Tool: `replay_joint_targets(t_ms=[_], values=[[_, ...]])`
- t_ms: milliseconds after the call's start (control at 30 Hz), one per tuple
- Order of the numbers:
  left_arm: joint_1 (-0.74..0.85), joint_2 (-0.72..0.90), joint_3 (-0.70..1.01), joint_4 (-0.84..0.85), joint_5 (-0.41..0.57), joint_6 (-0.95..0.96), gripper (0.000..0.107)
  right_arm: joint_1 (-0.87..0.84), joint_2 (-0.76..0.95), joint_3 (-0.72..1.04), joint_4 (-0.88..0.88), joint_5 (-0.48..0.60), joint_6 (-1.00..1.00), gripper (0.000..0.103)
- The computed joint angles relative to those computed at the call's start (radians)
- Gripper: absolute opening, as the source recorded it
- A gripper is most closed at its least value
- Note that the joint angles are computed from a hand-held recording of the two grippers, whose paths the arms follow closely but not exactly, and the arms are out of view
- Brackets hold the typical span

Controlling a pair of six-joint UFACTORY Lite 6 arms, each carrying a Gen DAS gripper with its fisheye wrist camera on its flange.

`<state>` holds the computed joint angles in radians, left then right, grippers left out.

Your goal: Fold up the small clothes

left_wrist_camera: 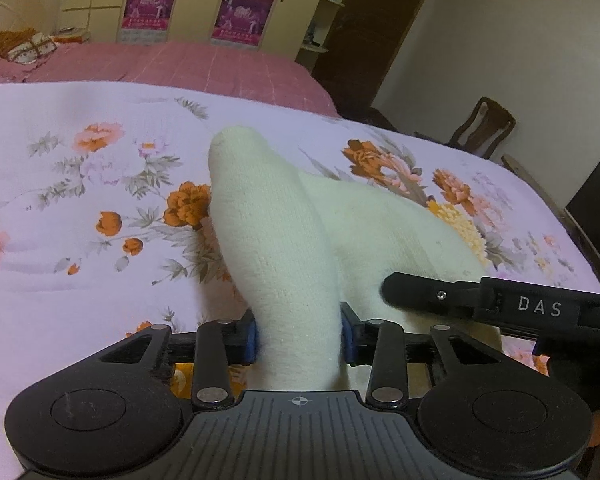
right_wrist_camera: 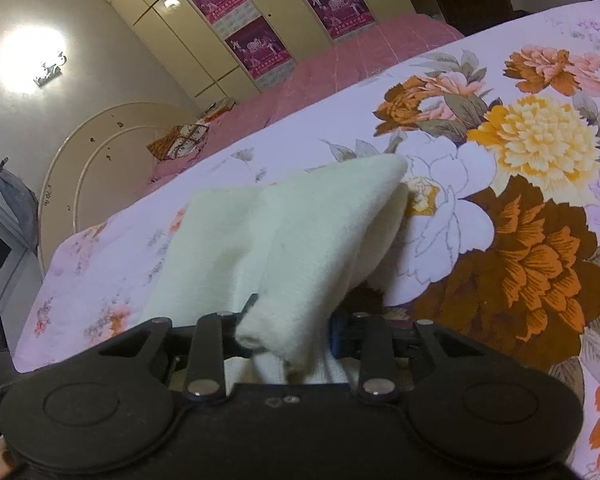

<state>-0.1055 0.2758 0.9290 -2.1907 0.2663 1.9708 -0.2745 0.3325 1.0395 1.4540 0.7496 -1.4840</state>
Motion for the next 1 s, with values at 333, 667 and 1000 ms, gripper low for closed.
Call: replay_joint_targets(t_ms=[333,667,1000], values=[[0.099,-0.181,-0.121,0.258,0.041,-0.199,0.038,0.062,-0.147,-0.095,0.024,0.0,0.03,0.03],[0.514,-0.313,-0.206,0.658,0.272,-0.344,0.038,0.338,-0.252,-0.173,0.175,-0.142,0.046,0.03],[1.023,-0.003,0.135,0.926,0.587,-0.274,0.038,0.848,-0.122,-0.049,0.807,-0.438,-0.261,0.03]])
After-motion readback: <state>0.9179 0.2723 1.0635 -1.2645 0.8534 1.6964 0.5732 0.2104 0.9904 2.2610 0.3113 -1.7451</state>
